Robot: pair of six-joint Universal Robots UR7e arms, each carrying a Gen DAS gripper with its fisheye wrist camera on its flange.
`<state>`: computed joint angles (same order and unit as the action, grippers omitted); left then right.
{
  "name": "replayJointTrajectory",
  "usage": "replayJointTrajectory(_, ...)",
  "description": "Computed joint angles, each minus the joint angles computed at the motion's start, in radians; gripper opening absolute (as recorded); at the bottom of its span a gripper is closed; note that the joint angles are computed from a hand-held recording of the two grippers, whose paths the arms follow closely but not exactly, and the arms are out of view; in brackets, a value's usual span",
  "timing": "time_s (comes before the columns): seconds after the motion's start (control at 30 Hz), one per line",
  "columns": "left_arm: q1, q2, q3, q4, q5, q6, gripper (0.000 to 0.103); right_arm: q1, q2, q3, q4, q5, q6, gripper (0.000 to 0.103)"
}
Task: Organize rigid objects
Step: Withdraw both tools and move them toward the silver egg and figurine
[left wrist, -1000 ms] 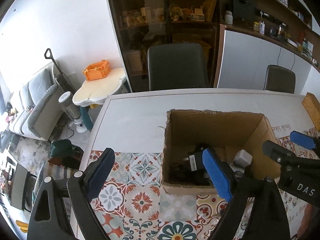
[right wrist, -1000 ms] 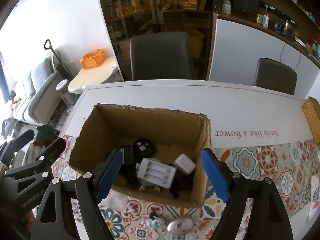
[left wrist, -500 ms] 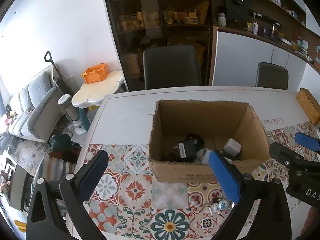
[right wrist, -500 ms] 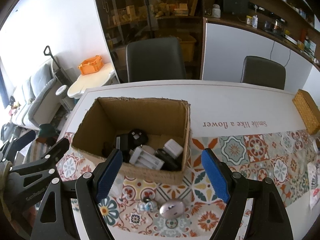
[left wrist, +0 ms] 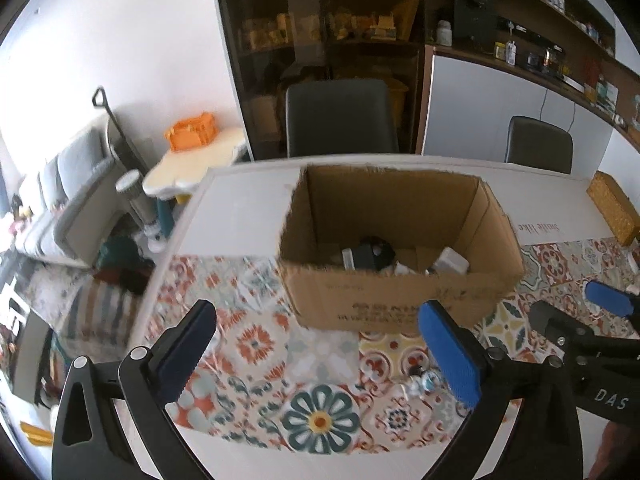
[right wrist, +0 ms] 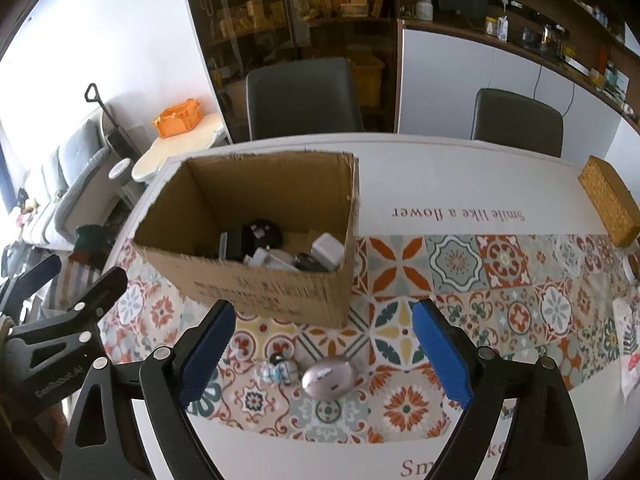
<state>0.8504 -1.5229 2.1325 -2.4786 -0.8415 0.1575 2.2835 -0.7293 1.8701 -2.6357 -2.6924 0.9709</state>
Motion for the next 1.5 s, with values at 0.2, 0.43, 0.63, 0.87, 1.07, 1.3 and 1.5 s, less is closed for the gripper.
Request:
replayJointTrajectory(0.2, 0.009, -0.014, 0.023, 0.072, 0.001, -0.078, 0.103, -0.007, -0.002, 0.02, 0.03, 0.029, 0.02, 0.09)
replayJointTrajectory(0.43, 0.009, -0.018, 0.066, 0.094, 0.04, -0.109, 0.103, -0.023, 0.003, 0.049, 0.009, 0.079, -0.008, 0.09)
replayJointTrajectory(0.63, 0.02, -0.006, 0.093, 0.131, 0.067, -0.151, 0.103, -0.043, 0.01, 0.07, 0.016, 0.121, -0.019, 0.09)
replayJointTrajectory(0.87, 0.033, 0.011, 0.126, 0.16, 0.096, -0.174, 0.103, -0.073, 0.021, 0.091, 0.02, 0.17, -0.044, 0.09)
replayJointTrajectory(1.07, 0.048, 0.035, 0.137, 0.173, 0.12, -0.187, 0.103, -0.097, 0.041, 0.093, 0.01, 0.205, -0.097, 0.09)
replayJointTrajectory(1.3, 0.073, 0.071, 0.141, 0.185, 0.136, -0.202, 0.103, -0.139, 0.068, 0.076, 0.01, 0.243, -0.175, 0.09)
replayJointTrajectory(1.5, 0.086, 0.097, 0.15, 0.166, 0.151, -0.187, 0.103, -0.171, 0.095, 0.06, 0.016, 0.262, -0.218, 0.09)
